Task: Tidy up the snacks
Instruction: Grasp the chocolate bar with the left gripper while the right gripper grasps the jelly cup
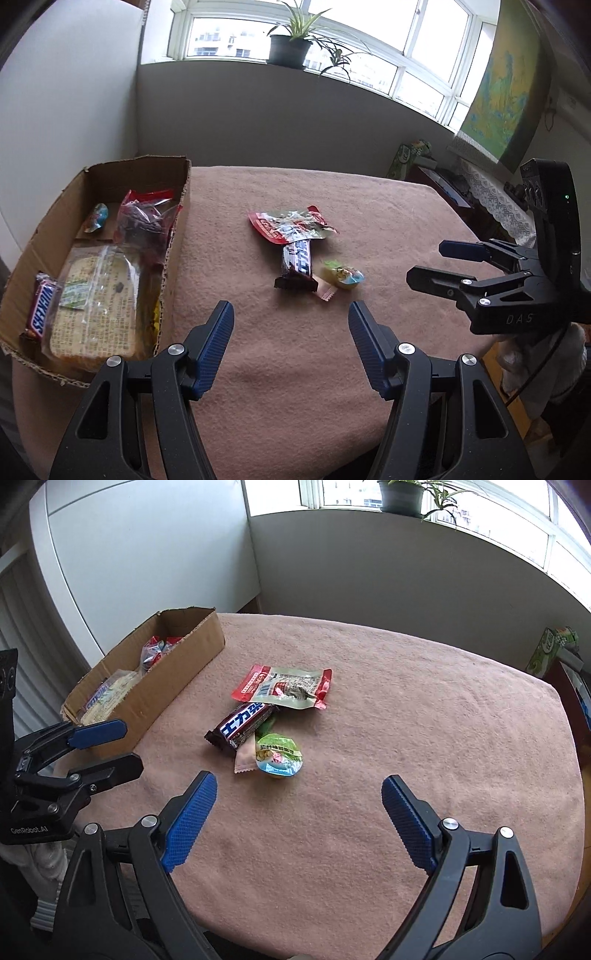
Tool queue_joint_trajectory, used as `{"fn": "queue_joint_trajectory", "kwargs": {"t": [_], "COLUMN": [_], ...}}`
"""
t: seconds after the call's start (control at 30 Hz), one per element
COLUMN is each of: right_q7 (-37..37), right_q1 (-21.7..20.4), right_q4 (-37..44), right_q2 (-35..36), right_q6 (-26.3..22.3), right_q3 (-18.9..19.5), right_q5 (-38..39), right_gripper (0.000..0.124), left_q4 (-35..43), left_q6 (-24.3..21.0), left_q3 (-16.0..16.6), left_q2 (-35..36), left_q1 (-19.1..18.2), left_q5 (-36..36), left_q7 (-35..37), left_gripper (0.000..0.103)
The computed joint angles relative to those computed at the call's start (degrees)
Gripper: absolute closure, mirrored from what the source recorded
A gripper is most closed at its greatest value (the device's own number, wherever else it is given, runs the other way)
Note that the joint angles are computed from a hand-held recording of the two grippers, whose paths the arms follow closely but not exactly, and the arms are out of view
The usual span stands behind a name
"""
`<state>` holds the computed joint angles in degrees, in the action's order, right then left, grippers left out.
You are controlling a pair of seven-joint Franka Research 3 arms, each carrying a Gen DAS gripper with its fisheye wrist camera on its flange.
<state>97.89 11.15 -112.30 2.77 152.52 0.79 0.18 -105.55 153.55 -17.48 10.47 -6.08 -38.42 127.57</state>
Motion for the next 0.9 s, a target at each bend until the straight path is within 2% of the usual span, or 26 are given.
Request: {"fn": "queue_joint_trajectory", "kwargs": {"t": [0.2,0.33,0.47,0.67,0.9], "right_q7": [-9.64,-15.87,-20.72,-25.45,-27.53], "right_q1": [-0.72,-1.73,-2.67,-3.92,-3.81], "right_q4": [2.74,5.02,6.98,7.59,8.32], "right_q2": [2.64,5.11,7.19,8.13,8.73], "right_q6": [-2.54,-5.15,-7.26,-8.48,-8.57], "right_q3": [0.44,0.66,0.88,0.93,0.64], "right_q5": [8.18,15.1,19.85,25.68,25.81], "right_gripper": [0.041,0.047,0.059,0.059,0.059], "left_q4": [4.66,5.91,7.27,10.4,12.61], "left_q6": [-2.57,-2.23,-1.67,-1.67,-1.67], "left_q3": [0.04,-0.28,-0.75,-0.58,-0.53], "left_q2": [3.76,4.76,6.26,9.36,11.67], "left_q1": [-0.39,-0.89,-1.45,-3.01,-3.62], "left_q5": [3.95,7.92,10.89,18.17,25.09], "left_q7": [-4.77,-8.32,-12.28,-20.18,-27.15], "left_gripper": [0.039,0.04,0.045,0.048,0.048]}}
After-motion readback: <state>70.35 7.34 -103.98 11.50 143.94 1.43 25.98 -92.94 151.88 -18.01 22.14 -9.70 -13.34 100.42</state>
